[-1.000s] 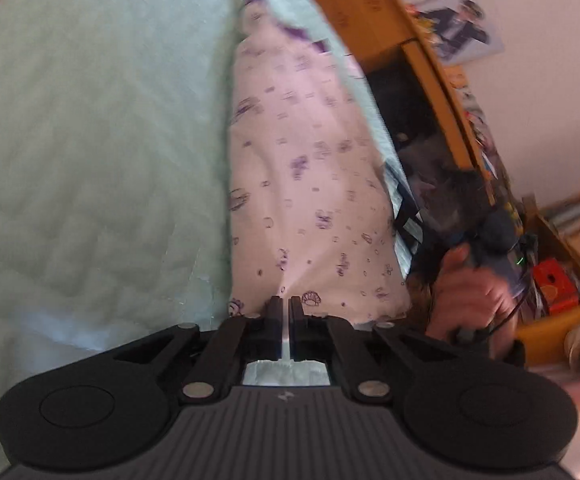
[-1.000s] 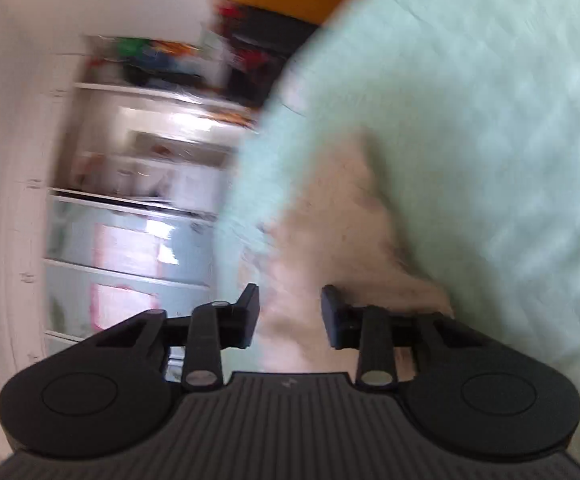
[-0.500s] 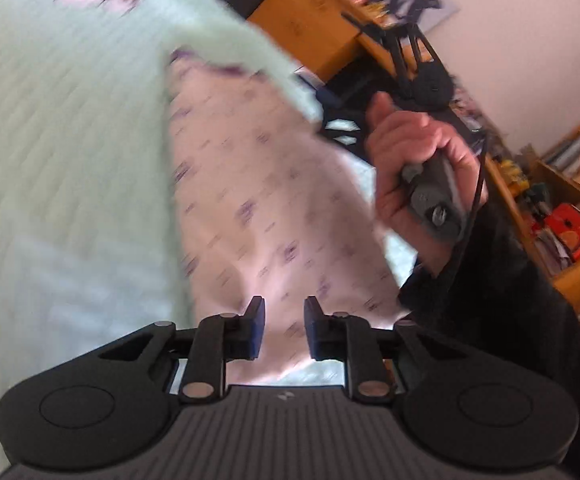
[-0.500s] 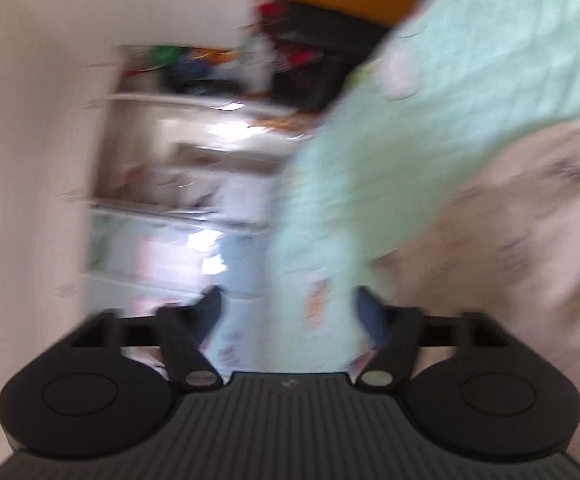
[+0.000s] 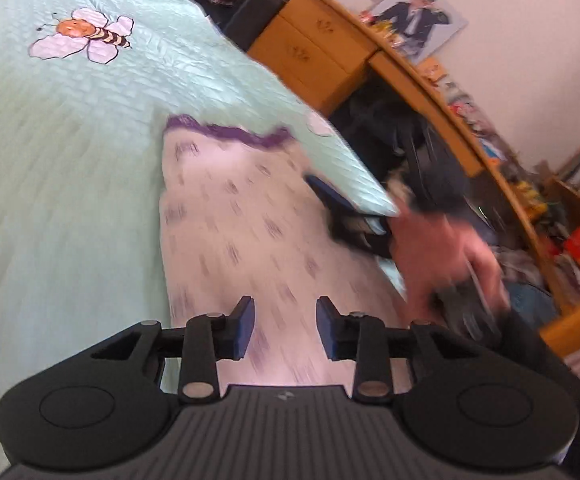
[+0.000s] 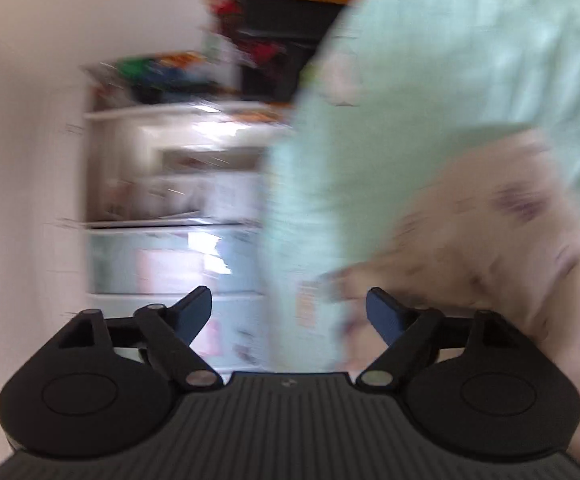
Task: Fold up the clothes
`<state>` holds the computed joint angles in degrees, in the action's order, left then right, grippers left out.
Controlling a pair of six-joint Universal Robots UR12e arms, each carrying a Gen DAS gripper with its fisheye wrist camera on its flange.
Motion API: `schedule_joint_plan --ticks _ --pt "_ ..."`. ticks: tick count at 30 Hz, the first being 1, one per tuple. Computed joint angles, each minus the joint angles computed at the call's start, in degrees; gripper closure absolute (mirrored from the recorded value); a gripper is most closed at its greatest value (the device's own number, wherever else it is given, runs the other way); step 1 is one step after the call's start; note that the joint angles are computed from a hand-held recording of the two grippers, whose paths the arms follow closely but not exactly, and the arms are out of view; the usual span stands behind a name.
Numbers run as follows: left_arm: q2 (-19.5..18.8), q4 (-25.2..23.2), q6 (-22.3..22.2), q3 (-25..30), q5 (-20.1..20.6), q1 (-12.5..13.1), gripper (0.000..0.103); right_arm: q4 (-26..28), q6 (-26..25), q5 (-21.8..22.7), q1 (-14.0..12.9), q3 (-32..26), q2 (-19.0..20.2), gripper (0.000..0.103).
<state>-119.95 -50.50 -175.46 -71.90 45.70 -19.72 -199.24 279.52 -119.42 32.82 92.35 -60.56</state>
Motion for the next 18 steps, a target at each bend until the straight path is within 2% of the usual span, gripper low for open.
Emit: schedule_joint_plan --ticks 1,2,3,4,5,6,7,8,9,10,11,12,13,14,15,16,17,18 --pt "-1.43 -1.57 -1.6 2.1 1.36 -0.14 0.076 0.07 -0.13 -1.66 0.26 0.81 -0.85 0.044" --pt "-2.44 -3.27 -3.57 3.6 1.44 0.04 0.092 0.28 -0.21 -4.87 0.87 1.19 -1.38 0.04" --pt "-2.94 -4.08 -5.21 4.47 1.22 0.25 0.096 -0.96 -0.91 -7.03 1.35 1.6 -1.66 0.028" --pt "-2.88 -2.67 -5.79 4.25 0.98 0.45 0.096 -4.6 -2.47 -7.92 1.96 1.26 -1.02 0.021" --pt "-2.74 -0.94 -6.22 3.89 0.74 0.65 0.096 -6.01 -3.16 -6.67 2.04 1.15 -0.92 0.016" --pt "-2.67 1.58 -7.31 3.56 1.31 0.63 0.095 -5.01 -4.55 -4.25 1.73 1.14 -1.18 0.017" --pt "-2.63 4.16 -8.46 3.26 2.04 0.57 0.094 -1.62 -5.52 -2.46 1.44 1.11 -1.91 0.017" --pt "-2.6 6.67 -9.56 3.01 2.81 0.51 0.092 4.17 -7.62 -2.21 1.05 1.38 -3.18 0.018" --pt "-3.06 8.6 -11.25 3.51 3.78 0.34 0.086 8.33 -9.65 -2.56 0.78 1.51 -4.02 0.021" --pt "-3.6 10.35 -12.97 4.15 4.84 0.15 0.078 10.1 -9.37 -4.13 0.97 1.26 -4.22 0.019" --pt "-4.36 9.91 -12.73 5.4 5.58 -0.16 0.065 9.47 -8.66 -4.68 1.43 0.54 -4.02 0.019" --pt "-5.17 8.67 -12.04 6.93 6.45 -0.51 0.062 7.76 -9.64 -4.5 1.71 -0.07 -3.62 0.019" --pt "-5.6 5.03 -9.53 8.67 9.71 -1.08 0.063 8.45 -13.03 -1.97 1.56 -0.87 -3.57 0.019" --pt "-6.09 1.49 -7.04 10.47 13.25 -1.68 0.067 11.55 -15.39 -0.11 1.49 -1.71 -3.88 0.019" --pt "-5.52 0.34 -6.24 10.54 14.39 -1.76 0.075 17.04 -15.36 -0.61 1.6 -1.87 -4.65 0.021" --pt "-4.71 0.59 -5.85 9.83 14.56 -1.68 0.074 23.04 -12.93 -2.75 2.1 -2.21 -5.66 0.024" --pt "-3.92 0.78 -5.46 9.16 14.75 -1.61 0.071 28.6 -9.67 -4.64 2.58 -2.52 -6.52 0.024" --pt "-2.38 1.89 -3.57 7.36 13.88 -1.33 0.06 32.34 -8.81 -6.26 3.12 -2.88 -7.13 0.024"
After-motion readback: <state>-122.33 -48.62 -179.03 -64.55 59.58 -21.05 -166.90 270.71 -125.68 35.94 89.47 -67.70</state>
